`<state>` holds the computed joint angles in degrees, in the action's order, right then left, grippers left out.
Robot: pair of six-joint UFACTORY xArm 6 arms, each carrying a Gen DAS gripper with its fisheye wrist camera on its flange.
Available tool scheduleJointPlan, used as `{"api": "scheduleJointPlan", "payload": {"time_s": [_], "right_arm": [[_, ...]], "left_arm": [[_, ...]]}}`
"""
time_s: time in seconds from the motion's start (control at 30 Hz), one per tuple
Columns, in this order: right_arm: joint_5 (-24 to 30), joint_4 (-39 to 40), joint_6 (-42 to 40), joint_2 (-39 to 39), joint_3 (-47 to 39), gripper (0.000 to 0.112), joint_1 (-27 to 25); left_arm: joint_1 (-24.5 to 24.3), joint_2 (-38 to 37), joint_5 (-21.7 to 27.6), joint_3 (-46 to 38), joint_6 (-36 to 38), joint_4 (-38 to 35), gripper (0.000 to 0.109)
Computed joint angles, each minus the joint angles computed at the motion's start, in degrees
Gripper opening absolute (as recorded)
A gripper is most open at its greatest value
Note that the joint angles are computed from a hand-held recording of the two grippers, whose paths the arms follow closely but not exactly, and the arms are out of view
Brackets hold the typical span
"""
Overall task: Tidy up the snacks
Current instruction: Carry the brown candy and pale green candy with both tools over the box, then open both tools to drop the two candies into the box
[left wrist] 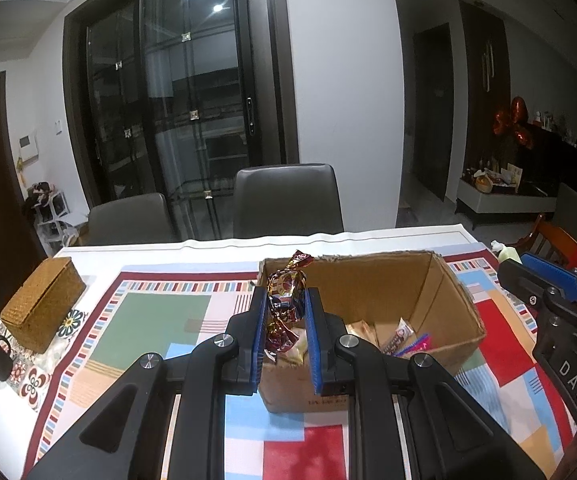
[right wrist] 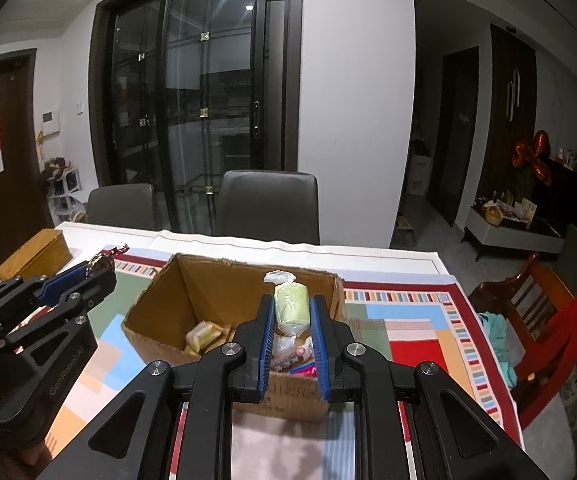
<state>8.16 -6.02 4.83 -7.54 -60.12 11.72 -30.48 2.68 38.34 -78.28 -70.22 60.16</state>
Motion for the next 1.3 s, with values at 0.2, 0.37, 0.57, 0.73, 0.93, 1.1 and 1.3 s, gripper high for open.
{"api": "scheduleJointPlan", "payload": {"time_s": [0.2,0.37,0.57,0.73,0.93,1.1,1.3], "right_arm": [[-0.2,0.2,-0.1,1.9,-1.8,0.019,0.1],[-0.4,-0.9,0.9,4.4,-4.2,0.019,-0.1],[-0.6,-1.9,2.0,7.2,-6.7,0.019,-0.1],[-0.5,-0.9,1.4,9.0,-8.0,0.019,-0.2],[-0.2,0.0,0.5,11.3,-9.8,0.019,-0.2],[0.1,-0.6,1.2,12.6,-10.7,0.019,0.1],[0.1,-0.5,0.6,13.6,-11.7,0.019,0.2]], "left_arm": [[1.1,2.2,-0.9,-2.1,1.0,-0.2,0.019],[2.1,4.4,-1.9,-4.2,2.0,-1.0,0.019],[3.2,7.0,-3.2,-6.4,3.8,-2.6,0.019],[4.1,8.8,-4.7,-7.5,4.5,-2.9,0.019],[4.9,10.9,-5.8,-8.9,5.9,-4.2,0.019],[5.4,12.5,-6.4,-10.0,7.1,-5.5,0.019],[5.8,13.7,-7.3,-10.8,8.4,-6.7,0.02]]}}
